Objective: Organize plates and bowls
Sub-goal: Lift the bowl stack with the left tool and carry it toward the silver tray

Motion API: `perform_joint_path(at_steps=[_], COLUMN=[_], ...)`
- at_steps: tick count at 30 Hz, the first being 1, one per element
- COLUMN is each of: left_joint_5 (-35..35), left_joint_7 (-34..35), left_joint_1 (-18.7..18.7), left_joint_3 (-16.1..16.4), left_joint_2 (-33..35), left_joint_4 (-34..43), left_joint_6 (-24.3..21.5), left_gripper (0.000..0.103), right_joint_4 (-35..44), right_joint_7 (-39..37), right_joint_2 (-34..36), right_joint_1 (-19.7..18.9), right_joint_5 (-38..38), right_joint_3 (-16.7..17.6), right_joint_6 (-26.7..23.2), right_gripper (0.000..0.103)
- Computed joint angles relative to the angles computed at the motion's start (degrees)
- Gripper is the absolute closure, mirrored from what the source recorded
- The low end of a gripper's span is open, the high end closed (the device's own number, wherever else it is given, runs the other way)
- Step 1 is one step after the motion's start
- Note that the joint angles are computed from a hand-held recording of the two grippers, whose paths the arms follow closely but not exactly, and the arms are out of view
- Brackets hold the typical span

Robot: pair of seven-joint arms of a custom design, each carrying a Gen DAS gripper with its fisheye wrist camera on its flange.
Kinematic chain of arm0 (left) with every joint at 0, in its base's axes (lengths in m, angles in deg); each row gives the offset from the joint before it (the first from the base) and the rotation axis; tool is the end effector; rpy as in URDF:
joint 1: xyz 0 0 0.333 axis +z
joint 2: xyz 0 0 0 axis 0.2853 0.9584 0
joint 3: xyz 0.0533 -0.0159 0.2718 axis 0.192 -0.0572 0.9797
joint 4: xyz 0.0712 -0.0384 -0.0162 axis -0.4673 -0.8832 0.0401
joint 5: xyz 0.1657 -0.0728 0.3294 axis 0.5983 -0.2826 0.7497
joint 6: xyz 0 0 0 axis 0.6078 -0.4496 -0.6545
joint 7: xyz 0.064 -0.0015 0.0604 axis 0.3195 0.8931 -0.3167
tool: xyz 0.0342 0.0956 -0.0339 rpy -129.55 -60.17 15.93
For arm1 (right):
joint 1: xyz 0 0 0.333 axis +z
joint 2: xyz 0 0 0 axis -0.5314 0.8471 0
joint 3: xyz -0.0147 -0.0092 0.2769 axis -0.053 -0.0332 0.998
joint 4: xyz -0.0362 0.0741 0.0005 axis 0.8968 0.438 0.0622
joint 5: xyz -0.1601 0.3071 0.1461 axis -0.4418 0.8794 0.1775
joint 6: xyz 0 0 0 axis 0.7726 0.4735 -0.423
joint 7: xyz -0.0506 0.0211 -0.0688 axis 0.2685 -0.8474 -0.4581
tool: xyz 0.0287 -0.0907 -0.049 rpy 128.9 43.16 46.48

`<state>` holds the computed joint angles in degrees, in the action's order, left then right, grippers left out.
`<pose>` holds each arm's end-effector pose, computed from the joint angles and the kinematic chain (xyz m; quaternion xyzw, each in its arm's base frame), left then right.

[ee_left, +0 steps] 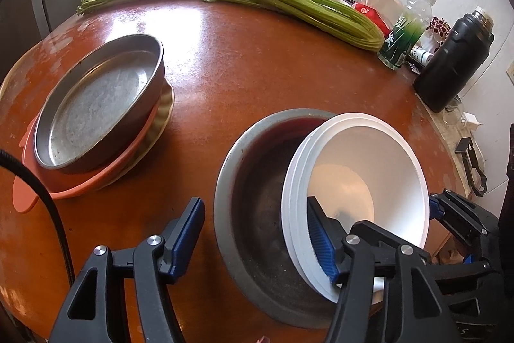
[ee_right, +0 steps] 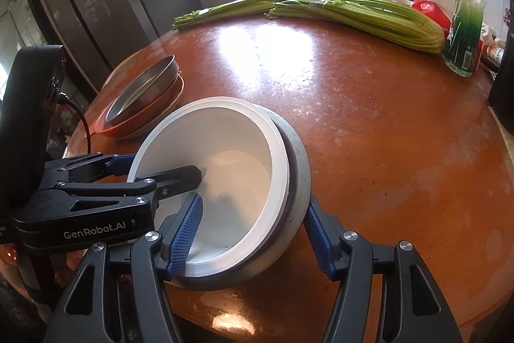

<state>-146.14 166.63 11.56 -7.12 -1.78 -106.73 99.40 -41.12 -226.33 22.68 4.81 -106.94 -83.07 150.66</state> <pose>0.4771 -0.1424 0.2535 -0.5489 0.7901 -0.2657 0.0619 0.3978 0.3918 0.2547 -0.6682 0.6668 -0.1300 0.3032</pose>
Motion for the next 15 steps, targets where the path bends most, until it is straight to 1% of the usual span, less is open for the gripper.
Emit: perform_joint_path(at_steps=[6, 12, 15], left_joint_5=[-2.0, -3.7, -4.3], left_joint_7=[1.8, 3.0, 3.2], left_joint_1=[0.2, 0.1, -0.1], left_joint_3=[-0.1, 0.3, 0.6], left_joint_2=[-0.1, 0.0, 0.0], left_joint_4=[0.1, 0.5, 0.5], left_joint_6=[-0.7, -1.9, -2.4], left_gripper=[0.04, 0.04, 0.04], right_joint_4=[0.4, 1.6, 1.9], right_joint_7=[2.1, 8.2, 9.6], right_joint_2=[0.3, 1.6, 1.7], right_joint_1=[0.0, -1.1, -1.7], right_joint_5=[-2.4, -7.9, -9.6], right_joint_3=[-0.3, -0.7, 0.0], right_joint_6=[1.3, 5.4, 5.5], right_gripper=[0.038, 0.038, 0.038])
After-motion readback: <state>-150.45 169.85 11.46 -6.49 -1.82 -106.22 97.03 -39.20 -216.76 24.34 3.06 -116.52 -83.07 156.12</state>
